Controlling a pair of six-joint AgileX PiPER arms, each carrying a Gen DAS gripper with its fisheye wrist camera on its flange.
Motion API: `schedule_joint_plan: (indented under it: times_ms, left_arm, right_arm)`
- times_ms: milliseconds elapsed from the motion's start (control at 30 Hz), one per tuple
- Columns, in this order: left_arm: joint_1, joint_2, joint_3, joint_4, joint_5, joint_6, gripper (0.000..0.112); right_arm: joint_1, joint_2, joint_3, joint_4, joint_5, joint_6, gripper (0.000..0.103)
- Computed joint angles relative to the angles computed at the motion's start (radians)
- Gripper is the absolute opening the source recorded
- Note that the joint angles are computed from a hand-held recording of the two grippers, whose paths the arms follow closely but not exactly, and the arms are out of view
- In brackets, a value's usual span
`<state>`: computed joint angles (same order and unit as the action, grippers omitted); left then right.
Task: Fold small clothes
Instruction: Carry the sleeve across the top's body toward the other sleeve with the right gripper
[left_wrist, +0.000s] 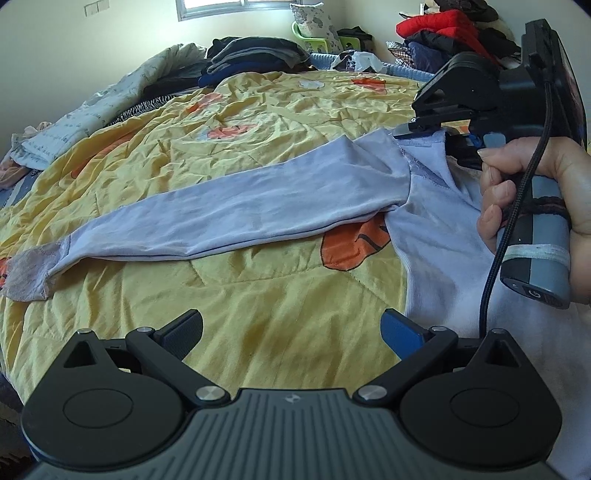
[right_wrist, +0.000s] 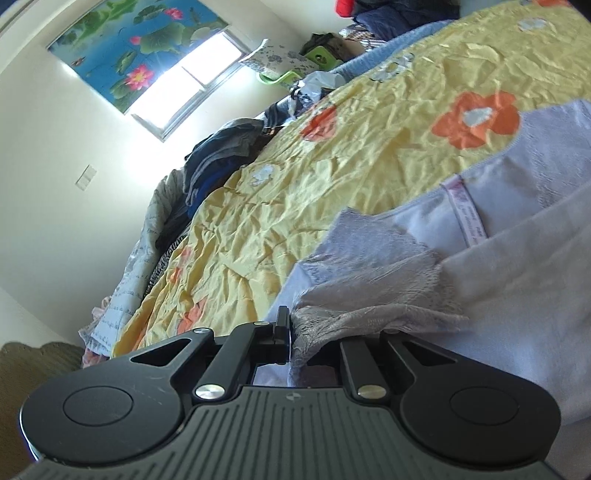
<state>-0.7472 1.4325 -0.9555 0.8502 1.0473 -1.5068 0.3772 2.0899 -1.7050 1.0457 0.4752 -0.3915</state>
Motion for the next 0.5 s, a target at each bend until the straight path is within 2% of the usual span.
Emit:
schedule_joint_plan:
  times_ms: [333,500]
  left_arm:
    - [0.016,-0.009,0.016,-0.008,-0.011,0.0,0.103]
    - [0.021,-0.013,0.023,-0.01,-0.015,-0.002,0.103]
  right_arm:
    - [0.047,0.043,-0.09,-0.143,0.032,0.11,0.019]
    - [0.06,0.05,-0.11,-0.179,0.046,0.117,0.037]
